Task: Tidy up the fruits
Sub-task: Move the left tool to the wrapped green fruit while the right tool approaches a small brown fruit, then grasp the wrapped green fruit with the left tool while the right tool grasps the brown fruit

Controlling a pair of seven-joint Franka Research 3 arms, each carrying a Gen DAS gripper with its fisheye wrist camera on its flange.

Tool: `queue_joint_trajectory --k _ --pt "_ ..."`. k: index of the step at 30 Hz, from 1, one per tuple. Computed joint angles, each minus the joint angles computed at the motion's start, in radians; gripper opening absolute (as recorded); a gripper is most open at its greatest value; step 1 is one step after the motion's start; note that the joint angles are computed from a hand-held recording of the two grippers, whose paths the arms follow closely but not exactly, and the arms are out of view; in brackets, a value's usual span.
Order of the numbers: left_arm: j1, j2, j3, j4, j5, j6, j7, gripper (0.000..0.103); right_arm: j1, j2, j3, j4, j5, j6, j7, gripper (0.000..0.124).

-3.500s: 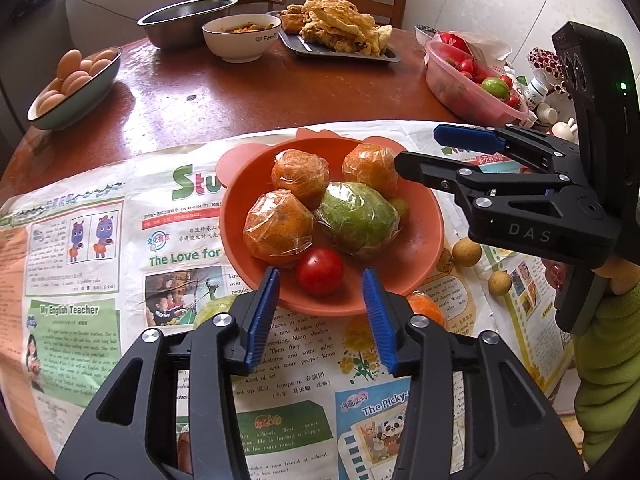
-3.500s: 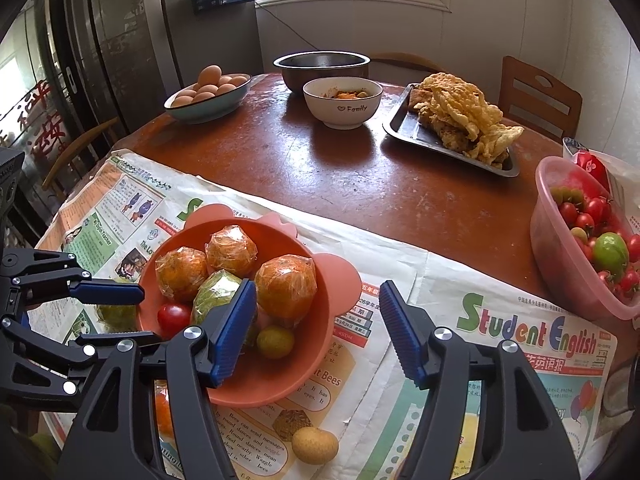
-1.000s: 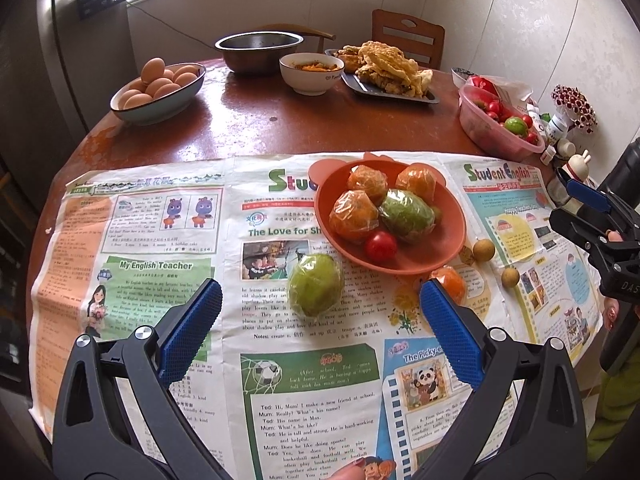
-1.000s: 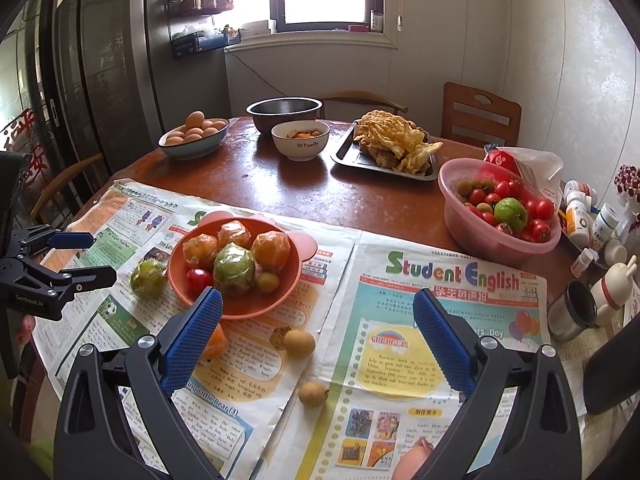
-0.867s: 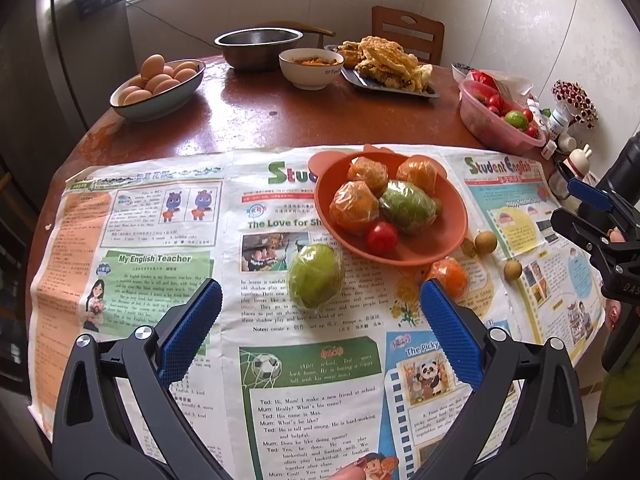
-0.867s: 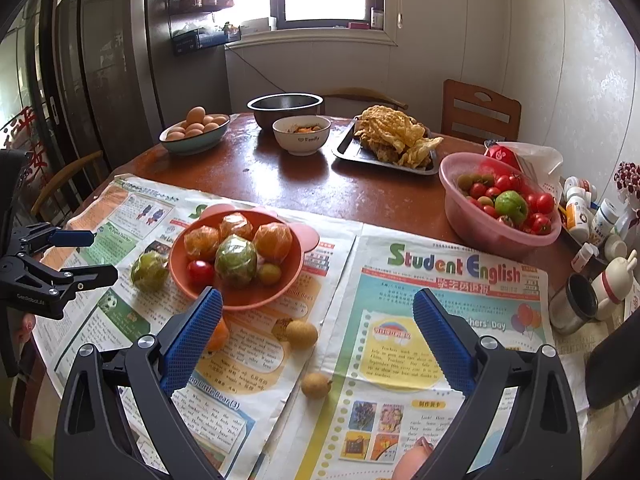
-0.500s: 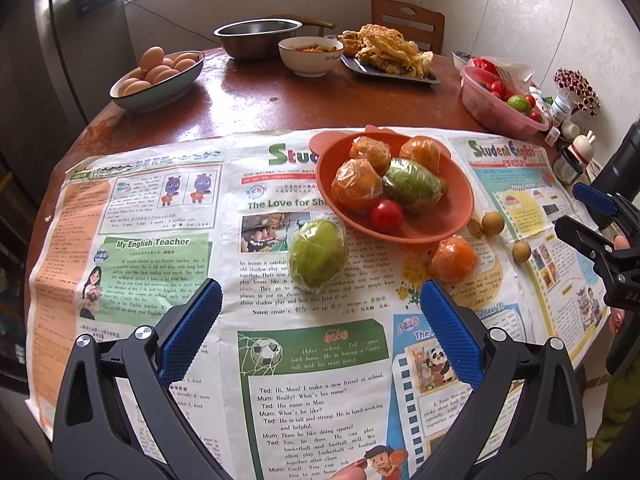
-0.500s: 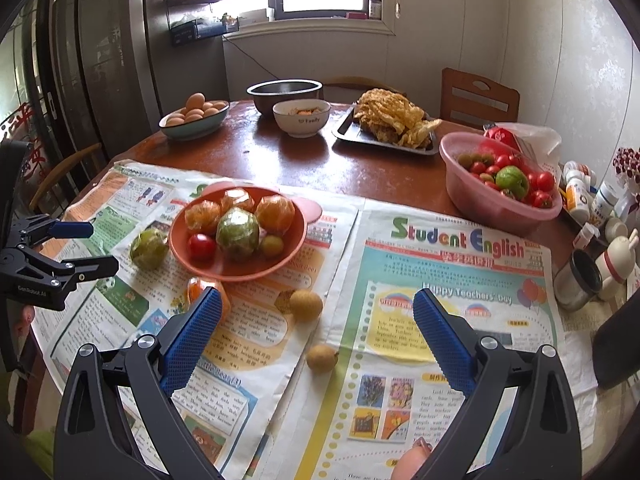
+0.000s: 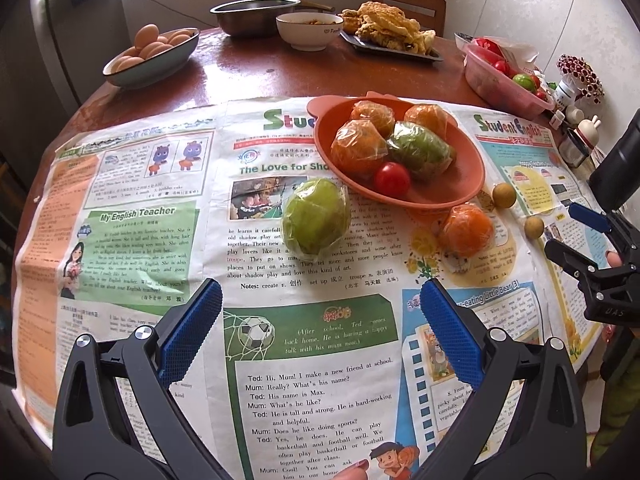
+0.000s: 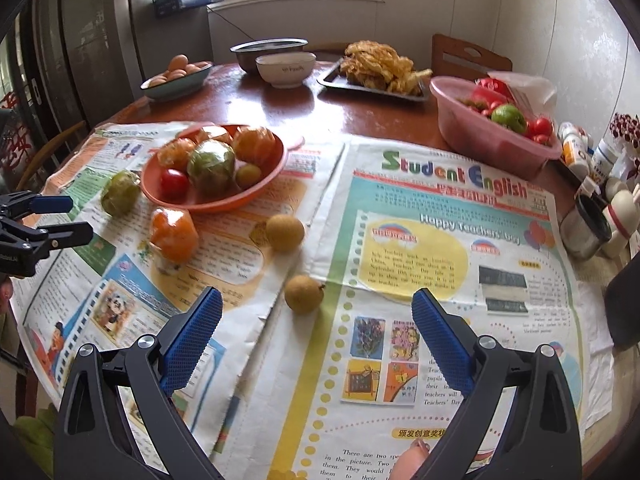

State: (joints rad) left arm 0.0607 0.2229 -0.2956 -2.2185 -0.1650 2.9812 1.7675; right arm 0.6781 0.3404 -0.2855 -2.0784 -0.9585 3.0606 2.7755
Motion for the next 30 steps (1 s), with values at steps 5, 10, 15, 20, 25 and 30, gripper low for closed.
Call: queue_joint_trajectory --k 5,10,15,20,25,30 --pt "-0.009 0.014 0.016 0.010 0.029 -0.006 -0.028 0.093 -0.024 0.021 0.019 -0.005 0.086 0.019 -0.068 0.077" --pt "-0.005 0.027 0.014 0.023 0.046 -0.004 -0.037 0.093 -0.016 0.037 0.014 -0.005 0.185 0.040 -0.158 0.061" --pt "-0.004 0.044 0.018 0.045 0.069 -0.002 -0.060 0.090 -0.038 0.052 0.047 0.000 0.284 0.055 -0.271 0.039" --pt "0.022 0.069 -0.006 0.073 0.058 -0.008 -0.047 0.076 -0.046 0.063 0.060 0.001 0.361 0.078 -0.357 0.023" --pt "0.032 0.092 -0.014 0.100 0.060 -0.012 -0.040 0.059 -0.038 0.066 0.058 -0.003 0.430 0.089 -0.420 0.023" --pt "0.036 0.117 -0.024 0.130 0.066 -0.026 -0.032 0.046 -0.031 0.069 0.056 -0.005 0.498 0.094 -0.479 0.023"
